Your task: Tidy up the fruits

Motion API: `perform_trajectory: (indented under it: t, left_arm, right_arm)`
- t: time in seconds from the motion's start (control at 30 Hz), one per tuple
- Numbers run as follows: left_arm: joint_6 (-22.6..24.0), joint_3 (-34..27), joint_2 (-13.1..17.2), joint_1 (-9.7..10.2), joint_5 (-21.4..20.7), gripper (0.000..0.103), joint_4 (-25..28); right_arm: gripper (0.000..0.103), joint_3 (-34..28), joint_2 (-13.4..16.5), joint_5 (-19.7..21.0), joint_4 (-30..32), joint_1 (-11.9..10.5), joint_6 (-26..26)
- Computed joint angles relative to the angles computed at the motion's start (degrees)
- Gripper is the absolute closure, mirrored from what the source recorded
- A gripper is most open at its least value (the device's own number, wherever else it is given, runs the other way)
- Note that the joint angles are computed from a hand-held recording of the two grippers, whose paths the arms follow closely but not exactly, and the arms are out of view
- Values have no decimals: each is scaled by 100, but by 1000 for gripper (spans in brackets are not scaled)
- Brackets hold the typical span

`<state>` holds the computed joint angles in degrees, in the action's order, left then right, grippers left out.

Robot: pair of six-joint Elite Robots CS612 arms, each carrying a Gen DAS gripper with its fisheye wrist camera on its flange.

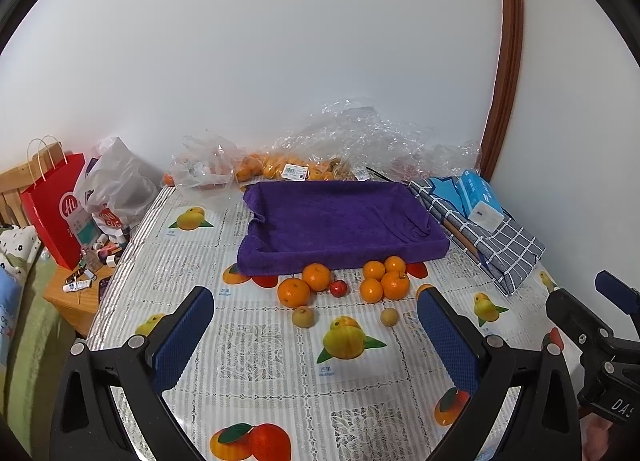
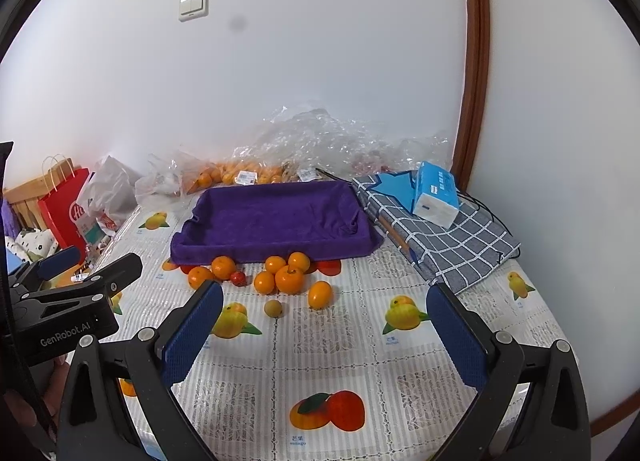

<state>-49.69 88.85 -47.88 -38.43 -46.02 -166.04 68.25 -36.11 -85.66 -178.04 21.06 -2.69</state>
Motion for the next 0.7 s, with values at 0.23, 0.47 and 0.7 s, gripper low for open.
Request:
perform_trajectory:
  t: [0.23, 0.47, 0.7]
  left_arm:
    - [29, -18, 3, -2, 11, 1, 12]
    - [27, -35, 6, -2, 13, 1, 36]
    - [14, -78, 8, 3, -3, 1, 112]
  right_arm:
    - [2, 17, -10, 39, -19, -31, 77]
    - [2, 12, 1, 34, -46, -32, 39]
    - [2, -18, 24, -2, 10, -16, 13]
